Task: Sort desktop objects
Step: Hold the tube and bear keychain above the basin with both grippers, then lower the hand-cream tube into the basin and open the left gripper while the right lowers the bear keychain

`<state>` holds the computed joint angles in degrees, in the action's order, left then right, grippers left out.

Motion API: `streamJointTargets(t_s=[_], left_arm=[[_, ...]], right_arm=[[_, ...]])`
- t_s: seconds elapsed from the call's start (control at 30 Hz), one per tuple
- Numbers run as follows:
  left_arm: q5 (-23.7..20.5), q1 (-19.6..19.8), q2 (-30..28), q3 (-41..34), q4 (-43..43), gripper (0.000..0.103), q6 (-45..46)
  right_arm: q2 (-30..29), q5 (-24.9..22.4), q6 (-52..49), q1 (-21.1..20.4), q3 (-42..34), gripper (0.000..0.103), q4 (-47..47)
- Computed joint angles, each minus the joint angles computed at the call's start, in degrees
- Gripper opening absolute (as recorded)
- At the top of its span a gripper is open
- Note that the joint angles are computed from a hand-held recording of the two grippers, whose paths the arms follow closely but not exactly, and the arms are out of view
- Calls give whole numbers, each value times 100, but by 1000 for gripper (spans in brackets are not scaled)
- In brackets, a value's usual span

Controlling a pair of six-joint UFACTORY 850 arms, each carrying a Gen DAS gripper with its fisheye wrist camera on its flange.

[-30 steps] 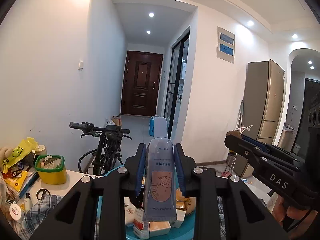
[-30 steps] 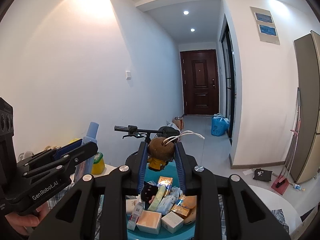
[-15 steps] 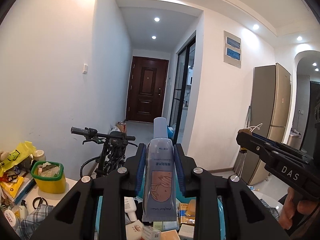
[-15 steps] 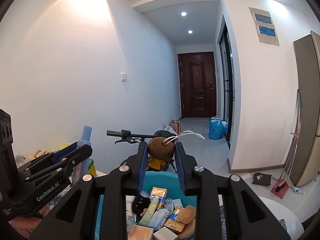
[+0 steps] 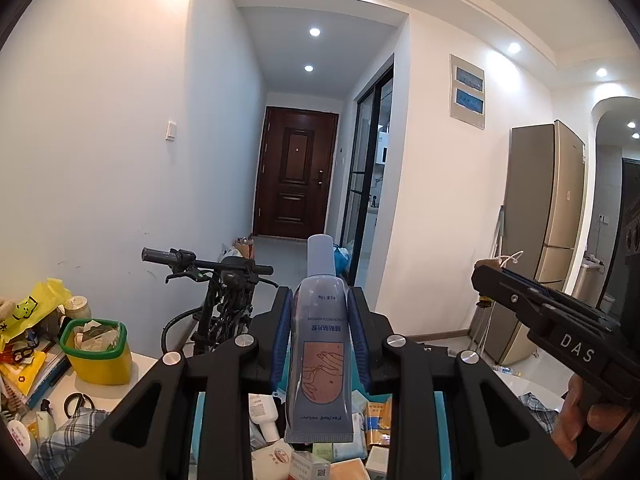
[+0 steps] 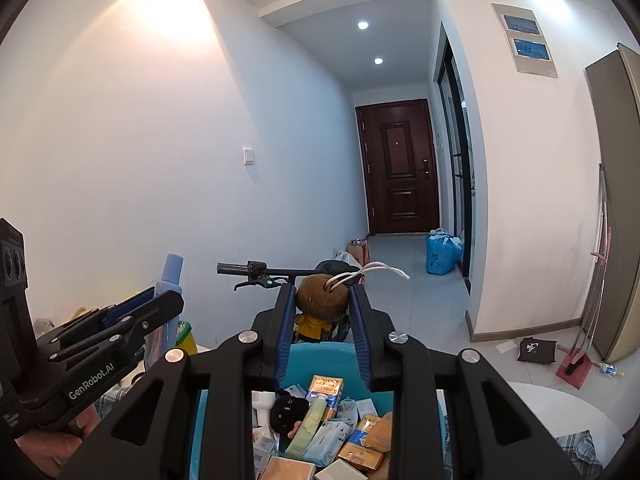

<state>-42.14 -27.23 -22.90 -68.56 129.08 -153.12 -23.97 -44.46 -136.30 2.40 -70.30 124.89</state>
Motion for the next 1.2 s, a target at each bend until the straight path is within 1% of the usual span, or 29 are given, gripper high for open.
streamJointTargets(t_s=[0.23, 0.3, 0.37, 0.6, 0.67, 0.73, 0.77, 0.93, 1.03, 1.13, 1.2], left_arm=[[95, -30, -70, -79, -73, 30, 139], [169, 10, -130, -152, -173, 30, 210], [333, 92, -228, -276, -335, 30, 359], [1291, 508, -637, -734, -642, 30, 392], [1690, 622, -770, -890, -717, 30, 412], [2061, 728, -880, -1009, -637, 30, 249], [2185, 762, -935, -1069, -670, 30, 260], [2593, 875, -1252, -1396, -1253, 30, 776], [2841, 940, -1432, -1561, -1428, 30, 840], [3042, 975, -1627, -1770, -2249, 30, 1655], [3157, 998, -1734, -1902, -3057, 30, 2458]], right_arm=[[-19, 32, 56, -59, -46, 26, 30], [-57, 66, 91, -40, -89, 26, -10], [-164, 176, 213, 1, -231, 26, -116], [-584, 748, 743, 158, -726, 26, -642], [-717, 882, 989, 185, -879, 26, -869], [-878, 1012, 1358, 208, -1084, 26, -1241], [-962, 1081, 1540, 221, -1199, 26, -1425], [-1318, 1475, 2221, 335, -1611, 26, -2262], [-1508, 1492, 2802, 366, -1820, 26, -2884], [-1673, 1573, 3363, 417, -1987, 26, -3526], [-1787, 1634, 3737, 449, -2113, 26, -3940]])
